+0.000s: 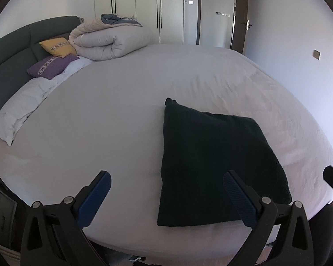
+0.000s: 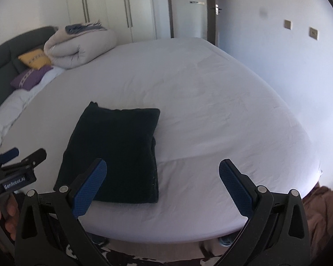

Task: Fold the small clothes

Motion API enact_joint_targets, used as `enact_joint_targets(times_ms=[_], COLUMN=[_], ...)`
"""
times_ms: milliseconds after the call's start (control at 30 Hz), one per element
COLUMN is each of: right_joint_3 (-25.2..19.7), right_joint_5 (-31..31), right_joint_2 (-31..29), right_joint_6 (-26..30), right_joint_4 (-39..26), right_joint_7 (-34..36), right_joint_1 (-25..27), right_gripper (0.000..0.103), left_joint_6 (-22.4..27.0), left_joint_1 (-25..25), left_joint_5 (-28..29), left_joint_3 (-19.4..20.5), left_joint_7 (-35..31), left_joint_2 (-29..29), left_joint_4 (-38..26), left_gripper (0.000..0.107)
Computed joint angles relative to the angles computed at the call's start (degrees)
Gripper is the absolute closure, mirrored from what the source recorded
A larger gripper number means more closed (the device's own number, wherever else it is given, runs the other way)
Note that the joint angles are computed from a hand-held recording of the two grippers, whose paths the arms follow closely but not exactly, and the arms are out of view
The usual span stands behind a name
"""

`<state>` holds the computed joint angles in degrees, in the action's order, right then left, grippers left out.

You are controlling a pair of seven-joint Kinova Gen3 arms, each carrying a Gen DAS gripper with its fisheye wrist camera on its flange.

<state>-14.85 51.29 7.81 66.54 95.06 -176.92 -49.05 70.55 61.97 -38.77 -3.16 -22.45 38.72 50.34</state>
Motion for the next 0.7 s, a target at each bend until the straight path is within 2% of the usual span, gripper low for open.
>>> enact_joint_targets(times_ms=[200, 700], right_joint_3=[0.61, 2.55], right_joint_5=[-0.69, -3.55], right_joint_2=[2.02, 4.21], right_joint_6=[-0.6, -1.91], right_joint_4=[-1.2, -3.57], right_joint_7=[2.92, 4.97], right_joint_1=[-0.34, -0.52], right_gripper=[0.0, 0.0], left_joint_6=[-0.06, -1.65], left_joint_1=[-0.36, -2.03], left_joint_5=[0.67, 2.18], left_joint_3=[0.29, 0.95], left_joint_7=[0.36, 1.14], left_joint_2=[-0.14, -0.47], left_joint_4=[0.72, 3.55], left_gripper=[0.004, 0.004])
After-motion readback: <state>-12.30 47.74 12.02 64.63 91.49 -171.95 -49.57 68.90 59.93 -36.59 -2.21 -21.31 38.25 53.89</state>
